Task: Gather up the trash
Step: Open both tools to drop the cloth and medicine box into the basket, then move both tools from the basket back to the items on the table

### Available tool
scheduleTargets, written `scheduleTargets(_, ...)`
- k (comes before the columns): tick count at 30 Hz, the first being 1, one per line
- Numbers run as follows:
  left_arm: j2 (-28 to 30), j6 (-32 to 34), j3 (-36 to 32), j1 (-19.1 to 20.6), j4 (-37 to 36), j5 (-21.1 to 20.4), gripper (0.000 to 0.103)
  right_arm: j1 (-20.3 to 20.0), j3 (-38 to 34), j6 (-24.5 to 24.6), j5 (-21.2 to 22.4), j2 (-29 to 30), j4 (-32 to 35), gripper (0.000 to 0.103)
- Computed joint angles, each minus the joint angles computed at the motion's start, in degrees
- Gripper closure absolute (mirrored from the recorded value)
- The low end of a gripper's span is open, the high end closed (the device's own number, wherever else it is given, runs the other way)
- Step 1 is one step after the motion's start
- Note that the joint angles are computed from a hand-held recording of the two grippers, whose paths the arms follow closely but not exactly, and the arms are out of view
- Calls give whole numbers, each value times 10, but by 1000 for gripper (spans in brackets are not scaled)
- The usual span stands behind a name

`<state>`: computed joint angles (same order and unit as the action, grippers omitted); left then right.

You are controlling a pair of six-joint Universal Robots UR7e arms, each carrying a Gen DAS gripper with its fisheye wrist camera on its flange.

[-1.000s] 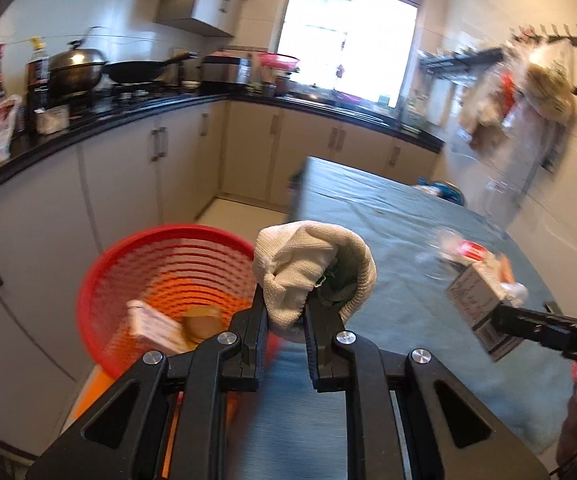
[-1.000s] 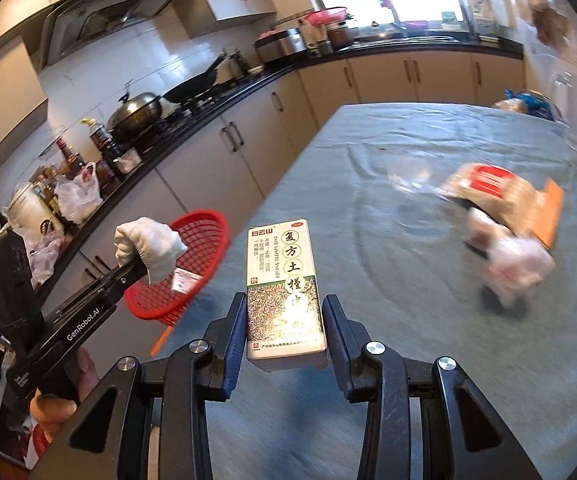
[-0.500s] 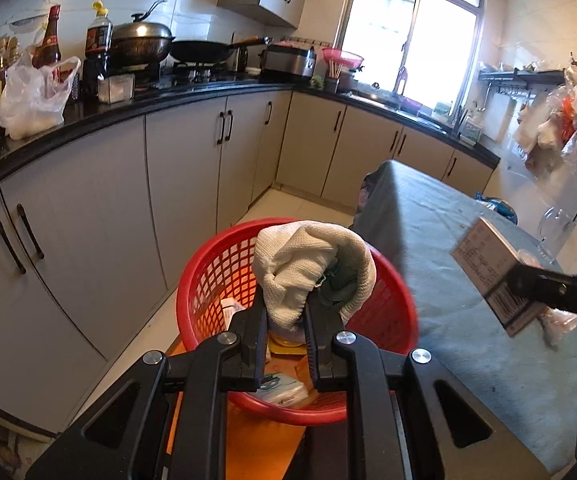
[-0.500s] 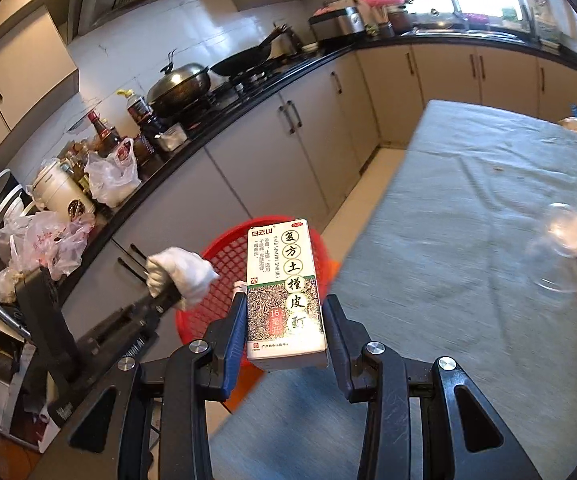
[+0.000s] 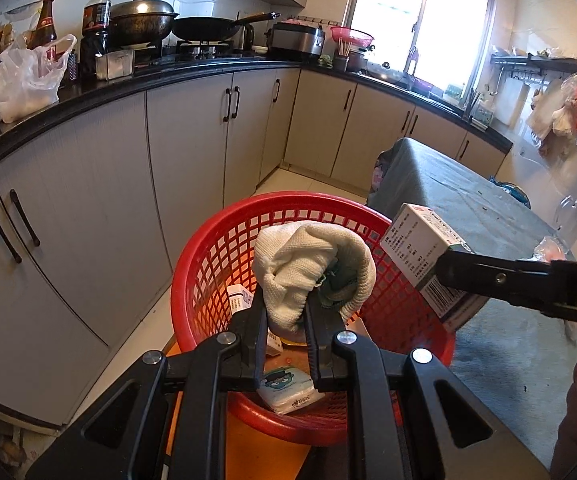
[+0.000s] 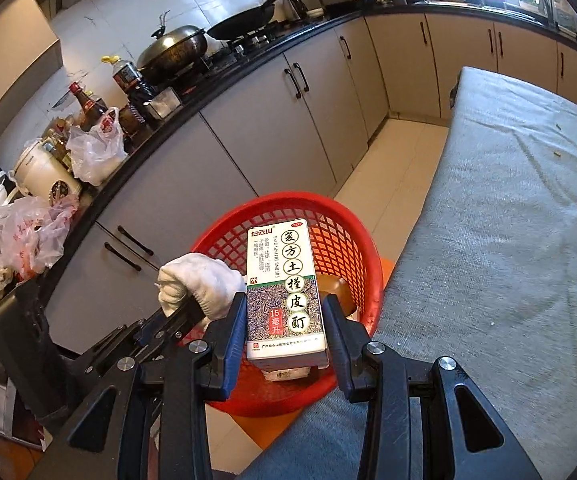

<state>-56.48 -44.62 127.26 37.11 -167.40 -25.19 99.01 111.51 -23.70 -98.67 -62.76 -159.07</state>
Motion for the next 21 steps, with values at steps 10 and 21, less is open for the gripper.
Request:
scheduleTargets(10,7,-7,-13,2,15,1,75,-5,-11,7,-2,12,-6,60)
scheduleTargets(21,6,-28,-16,-19,32,20,53,-28,23,-1,30,-50,-11,60)
